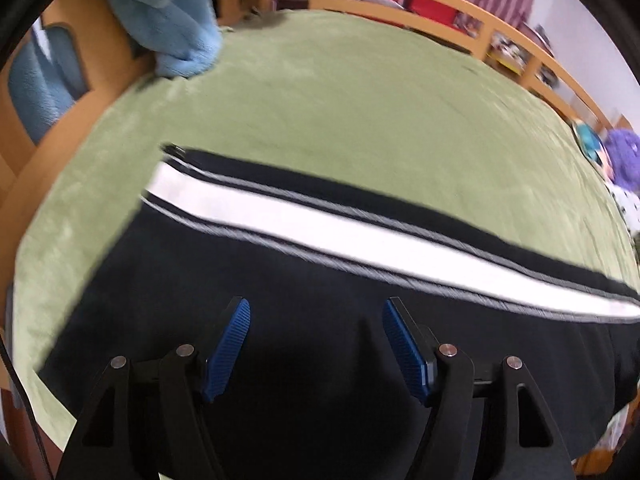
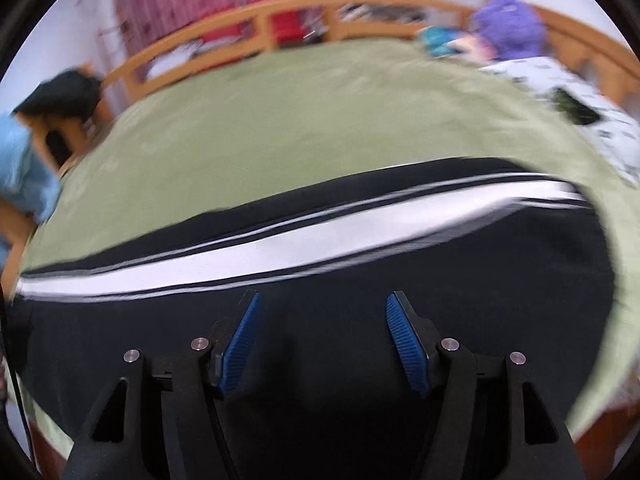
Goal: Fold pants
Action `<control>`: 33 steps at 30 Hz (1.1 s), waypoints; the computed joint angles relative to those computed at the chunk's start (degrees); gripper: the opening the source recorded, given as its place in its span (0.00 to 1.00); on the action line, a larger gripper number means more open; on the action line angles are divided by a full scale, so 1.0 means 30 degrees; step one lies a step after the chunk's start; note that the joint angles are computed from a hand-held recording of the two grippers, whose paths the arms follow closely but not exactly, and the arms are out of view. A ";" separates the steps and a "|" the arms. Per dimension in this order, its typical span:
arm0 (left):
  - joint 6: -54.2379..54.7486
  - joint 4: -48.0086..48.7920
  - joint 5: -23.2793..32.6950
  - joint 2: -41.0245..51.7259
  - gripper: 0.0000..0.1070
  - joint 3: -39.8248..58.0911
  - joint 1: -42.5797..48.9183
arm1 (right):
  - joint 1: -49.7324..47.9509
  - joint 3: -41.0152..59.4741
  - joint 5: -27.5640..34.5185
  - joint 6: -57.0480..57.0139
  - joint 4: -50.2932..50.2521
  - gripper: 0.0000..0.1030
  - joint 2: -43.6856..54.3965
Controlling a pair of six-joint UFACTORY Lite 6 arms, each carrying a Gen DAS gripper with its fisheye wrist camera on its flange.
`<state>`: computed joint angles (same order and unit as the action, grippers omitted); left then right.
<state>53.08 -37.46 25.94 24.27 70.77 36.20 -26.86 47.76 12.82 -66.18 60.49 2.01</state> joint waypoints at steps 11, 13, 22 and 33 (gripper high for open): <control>-0.3226 0.1671 -0.1199 -0.3979 0.63 -0.4753 -0.2872 | -1.1585 0.5594 0.7039 -0.0966 0.3113 0.83 0.7036; -0.4796 0.2965 -0.1336 -0.4600 0.63 -0.5341 -0.3453 | -1.1743 0.6361 0.8072 -0.0652 0.3365 0.83 0.8675; -0.5911 0.4165 -0.1052 -0.7813 0.63 -0.7725 -0.1925 | -1.0081 1.0345 0.8435 -0.1429 0.6003 0.94 1.3126; 0.3319 -0.1397 -0.0202 -0.9033 0.63 -0.9434 0.4763 | -1.0361 1.1536 0.7562 -0.3122 0.3455 0.41 1.0682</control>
